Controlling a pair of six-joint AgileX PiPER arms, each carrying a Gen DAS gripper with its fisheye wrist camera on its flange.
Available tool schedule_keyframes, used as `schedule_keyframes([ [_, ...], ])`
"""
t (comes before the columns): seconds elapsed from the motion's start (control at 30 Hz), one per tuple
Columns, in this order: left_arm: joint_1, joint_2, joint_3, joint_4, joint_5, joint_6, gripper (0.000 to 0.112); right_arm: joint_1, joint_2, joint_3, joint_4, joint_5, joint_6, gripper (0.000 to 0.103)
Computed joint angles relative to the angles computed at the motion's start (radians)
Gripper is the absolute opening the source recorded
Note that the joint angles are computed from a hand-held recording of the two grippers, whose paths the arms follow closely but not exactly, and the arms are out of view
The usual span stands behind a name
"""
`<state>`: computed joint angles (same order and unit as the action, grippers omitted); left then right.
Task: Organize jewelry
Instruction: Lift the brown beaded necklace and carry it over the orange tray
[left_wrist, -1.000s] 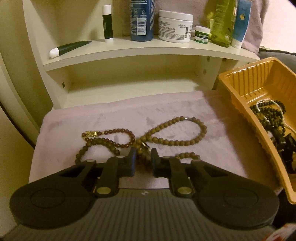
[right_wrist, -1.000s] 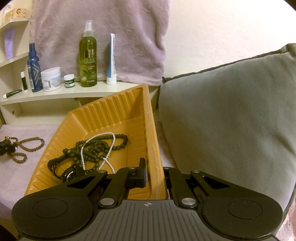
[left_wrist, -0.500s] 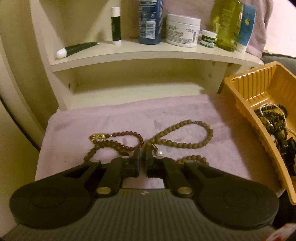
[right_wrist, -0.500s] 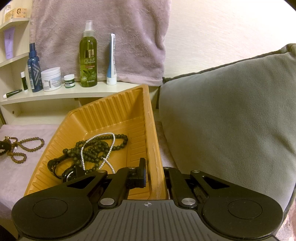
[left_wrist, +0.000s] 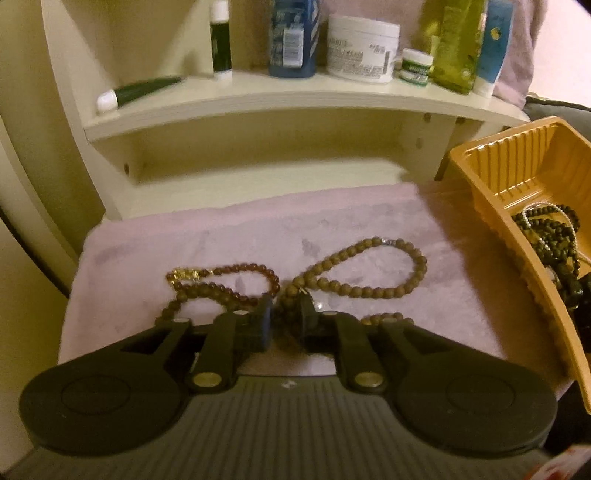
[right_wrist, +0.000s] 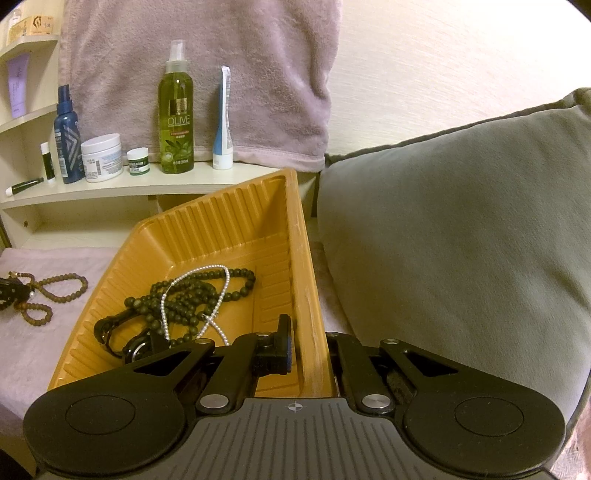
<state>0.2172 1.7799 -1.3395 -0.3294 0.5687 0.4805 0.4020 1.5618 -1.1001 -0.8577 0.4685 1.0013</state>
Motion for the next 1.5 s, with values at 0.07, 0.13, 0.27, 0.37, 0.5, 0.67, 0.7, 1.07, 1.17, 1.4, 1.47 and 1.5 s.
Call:
schedule_keyframes([
  [0.07,0.001,-0.001,0.000,0.008,0.001,0.010,0.012,0.001,0.000,0.001,-0.004,0.001,0.003,0.005],
  [0.13,0.008,-0.016,0.007,-0.017,0.002,0.033,0.005,0.001,0.000,0.001,-0.002,0.000,0.002,0.005],
  [0.27,0.026,-0.048,-0.006,-0.040,0.026,0.064,0.005,-0.001,0.000,0.002,-0.003,-0.006,0.000,0.005],
  [0.37,0.043,-0.069,-0.035,-0.073,0.055,0.096,0.005,-0.004,0.000,0.003,-0.007,-0.014,0.003,0.005],
  [0.5,0.065,-0.090,-0.100,-0.121,0.107,0.128,0.005,0.002,-0.005,0.009,-0.024,-0.015,0.022,0.005],
  [0.67,0.065,-0.110,-0.200,-0.139,0.164,0.143,0.005,0.006,-0.015,0.022,-0.041,-0.018,0.043,0.005],
  [0.7,0.063,-0.110,-0.224,-0.139,0.174,0.144,0.005,0.006,-0.015,0.020,-0.041,-0.018,0.044,0.005],
  [1.07,0.024,-0.098,-0.460,-0.166,0.270,0.140,0.004,0.010,-0.022,0.021,-0.050,-0.023,0.056,0.005],
  [1.17,0.005,-0.097,-0.513,-0.176,0.281,0.136,0.004,0.012,-0.023,0.021,-0.055,-0.022,0.061,0.005],
  [1.4,-0.044,-0.061,-0.678,-0.224,0.355,0.105,0.004,0.014,-0.026,0.025,-0.059,-0.023,0.067,0.005],
  [1.47,-0.065,-0.056,-0.708,-0.238,0.370,0.102,0.004,0.015,-0.025,0.022,-0.058,-0.023,0.069,0.005],
  [1.5,-0.077,-0.050,-0.728,-0.245,0.383,0.100,0.005,0.015,-0.025,0.021,-0.060,-0.023,0.072,0.005],
])
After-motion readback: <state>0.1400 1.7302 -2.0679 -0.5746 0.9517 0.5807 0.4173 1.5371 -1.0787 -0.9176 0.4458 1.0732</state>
